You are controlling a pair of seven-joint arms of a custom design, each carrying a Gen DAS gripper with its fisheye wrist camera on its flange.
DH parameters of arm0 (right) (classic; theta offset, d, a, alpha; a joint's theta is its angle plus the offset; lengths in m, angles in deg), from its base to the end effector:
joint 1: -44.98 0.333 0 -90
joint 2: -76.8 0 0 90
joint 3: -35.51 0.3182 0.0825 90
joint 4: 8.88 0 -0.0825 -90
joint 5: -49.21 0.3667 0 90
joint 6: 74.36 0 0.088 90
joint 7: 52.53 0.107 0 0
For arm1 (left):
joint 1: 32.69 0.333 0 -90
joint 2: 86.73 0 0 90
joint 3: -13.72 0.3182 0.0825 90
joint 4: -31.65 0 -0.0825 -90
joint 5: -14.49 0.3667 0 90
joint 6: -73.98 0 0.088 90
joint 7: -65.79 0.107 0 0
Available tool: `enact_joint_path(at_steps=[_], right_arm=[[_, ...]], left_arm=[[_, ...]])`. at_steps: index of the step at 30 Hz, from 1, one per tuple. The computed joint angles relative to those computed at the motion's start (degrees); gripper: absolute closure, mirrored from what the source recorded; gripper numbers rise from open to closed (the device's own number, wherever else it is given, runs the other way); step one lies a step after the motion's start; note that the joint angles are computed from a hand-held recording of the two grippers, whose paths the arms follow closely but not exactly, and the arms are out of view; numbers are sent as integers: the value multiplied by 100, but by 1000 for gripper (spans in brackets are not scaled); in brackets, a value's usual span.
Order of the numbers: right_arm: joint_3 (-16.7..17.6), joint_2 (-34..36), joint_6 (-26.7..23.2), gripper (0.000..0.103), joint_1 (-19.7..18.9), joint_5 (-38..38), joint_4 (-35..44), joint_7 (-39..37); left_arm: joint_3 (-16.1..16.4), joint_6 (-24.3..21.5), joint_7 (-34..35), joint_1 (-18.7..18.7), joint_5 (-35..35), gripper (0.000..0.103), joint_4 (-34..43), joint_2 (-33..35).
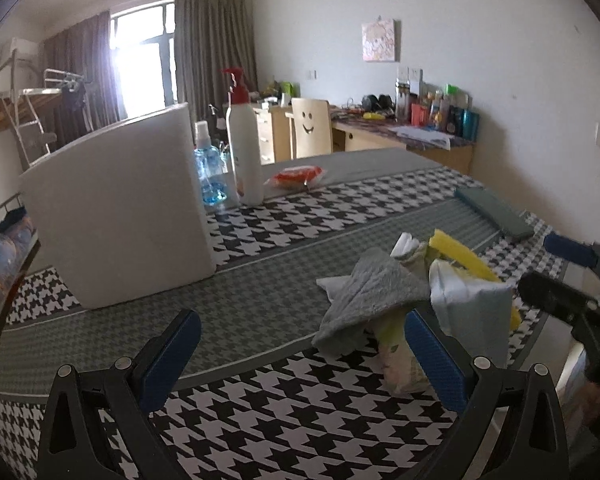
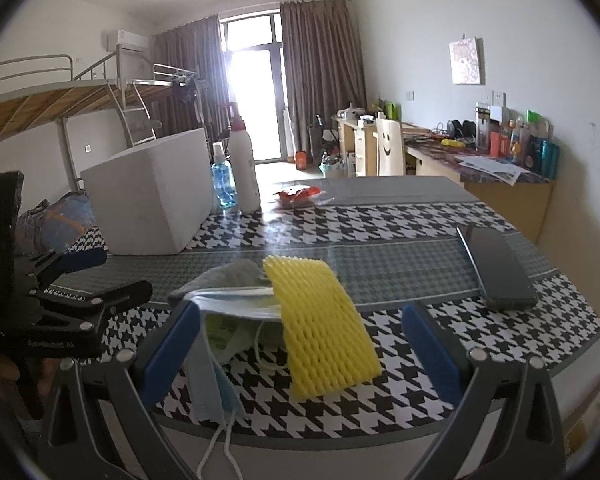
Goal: Organize soft objects
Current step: 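Reach the right gripper to the yellow foam mesh sleeve and close on it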
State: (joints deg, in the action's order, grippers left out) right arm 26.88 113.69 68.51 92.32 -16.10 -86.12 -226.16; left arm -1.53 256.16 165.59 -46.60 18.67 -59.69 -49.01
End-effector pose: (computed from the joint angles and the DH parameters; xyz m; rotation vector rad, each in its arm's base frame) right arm 0.5648 0.4971 0.4122 -1.4463 1.6985 -0.8858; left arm 0.6602 -0.3210 0.3863 -1.1220 2.1739 -1.0976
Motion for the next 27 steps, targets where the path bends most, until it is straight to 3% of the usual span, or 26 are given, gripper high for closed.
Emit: enact_joint_path(at_steps=[7,16,19,25,27], right_arm=[[2,31,80,1,-67,129,-30,-21],[-44,24,249,1,-123,160,-105,46],[-22,24,208,1,-152,251,-101,-52],[1,77,406,1,-252,439,-97,-288],[3,119,414,1,-278,560,-58,-407]], left_arm=[[542,-412,-114,-463,171,1,314,126],[948,-1001,-262,-876,571,18,970,443],[811,-1142,-206,-816,619,20,1166,565],[291,-1305,316,-520,467,35,1344,705],[116,-1393,514,-423,362,46,1402,753]])
